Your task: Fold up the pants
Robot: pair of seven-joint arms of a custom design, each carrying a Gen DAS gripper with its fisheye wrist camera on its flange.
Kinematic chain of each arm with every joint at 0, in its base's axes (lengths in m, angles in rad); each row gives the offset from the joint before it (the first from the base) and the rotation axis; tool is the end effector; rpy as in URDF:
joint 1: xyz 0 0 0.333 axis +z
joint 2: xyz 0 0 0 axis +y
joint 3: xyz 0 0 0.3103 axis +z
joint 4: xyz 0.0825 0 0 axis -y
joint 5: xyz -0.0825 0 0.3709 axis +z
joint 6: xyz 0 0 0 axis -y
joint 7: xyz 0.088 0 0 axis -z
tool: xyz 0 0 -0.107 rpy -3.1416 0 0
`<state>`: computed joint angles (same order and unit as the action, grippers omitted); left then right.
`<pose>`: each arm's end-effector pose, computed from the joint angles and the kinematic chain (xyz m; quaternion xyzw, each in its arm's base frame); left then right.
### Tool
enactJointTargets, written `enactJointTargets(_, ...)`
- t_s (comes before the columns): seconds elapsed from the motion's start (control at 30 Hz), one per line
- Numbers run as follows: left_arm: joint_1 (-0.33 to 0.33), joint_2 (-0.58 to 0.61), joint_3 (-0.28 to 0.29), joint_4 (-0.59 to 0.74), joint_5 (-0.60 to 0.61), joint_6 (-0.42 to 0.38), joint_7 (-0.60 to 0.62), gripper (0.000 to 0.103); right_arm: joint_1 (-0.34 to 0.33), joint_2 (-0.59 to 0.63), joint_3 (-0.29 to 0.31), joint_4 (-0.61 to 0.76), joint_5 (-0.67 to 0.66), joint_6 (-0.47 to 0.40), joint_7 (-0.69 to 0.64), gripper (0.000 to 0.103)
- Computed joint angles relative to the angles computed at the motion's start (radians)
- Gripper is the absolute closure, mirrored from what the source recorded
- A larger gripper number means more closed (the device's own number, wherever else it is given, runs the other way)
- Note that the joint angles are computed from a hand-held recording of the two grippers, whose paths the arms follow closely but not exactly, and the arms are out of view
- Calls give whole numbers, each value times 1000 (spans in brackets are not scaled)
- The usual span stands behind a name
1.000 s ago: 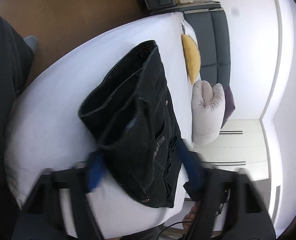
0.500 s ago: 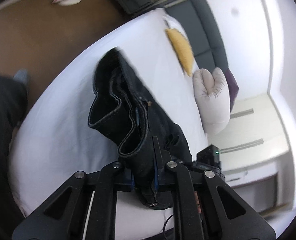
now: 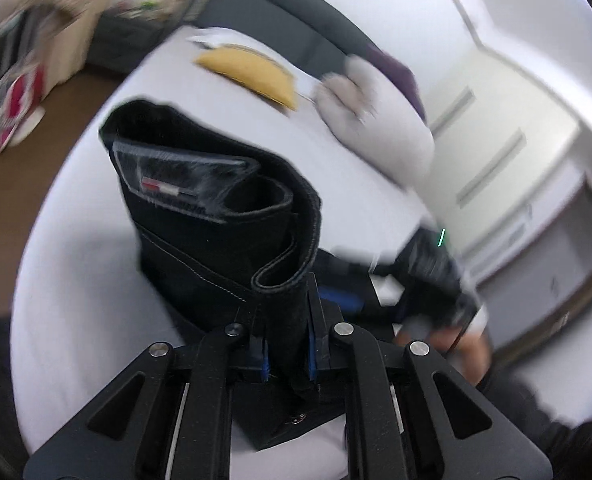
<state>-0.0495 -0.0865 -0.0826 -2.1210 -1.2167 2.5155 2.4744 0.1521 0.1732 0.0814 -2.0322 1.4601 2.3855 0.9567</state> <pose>0.5452 -0.0653 0.4979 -0.5675 0.6724 -0.4751 0.0129 0.5751 0.1448 0.3887 -0.5339 0.6754 0.2295 0.4540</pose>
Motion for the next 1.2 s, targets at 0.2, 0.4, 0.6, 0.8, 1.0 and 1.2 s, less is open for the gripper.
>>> enactJointTargets(0.2, -102, 31, -91, 27, 112, 79, 32, 92, -52, -64, -39, 60, -92, -196, -47, 10)
enactJointTargets(0.4, -169, 66, -132, 33, 203, 122, 19, 93, -56, -111, -60, 31, -119, -199, -70, 0)
enactJointTargets(0.6, -205, 166, -172, 116, 356, 181, -92, 93, -47, -89, -74, 1, -325, -103, 116, 61)
enactJointTargets(0.8, -205, 272, -219, 205, 447, 200, -133, 93, -68, -129, -87, -63, -402, -56, 128, 82)
enactJointTargets(1.0, -226, 367, -254, 295, 578, 211, -205, 93, -89, -153, -111, -111, -396, -51, 84, 84)
enactJointTargets(1.2, -263, 427, -271, 348, 747, 219, -328, 93, -123, -133, -131, -150, -319, -46, 13, 84)
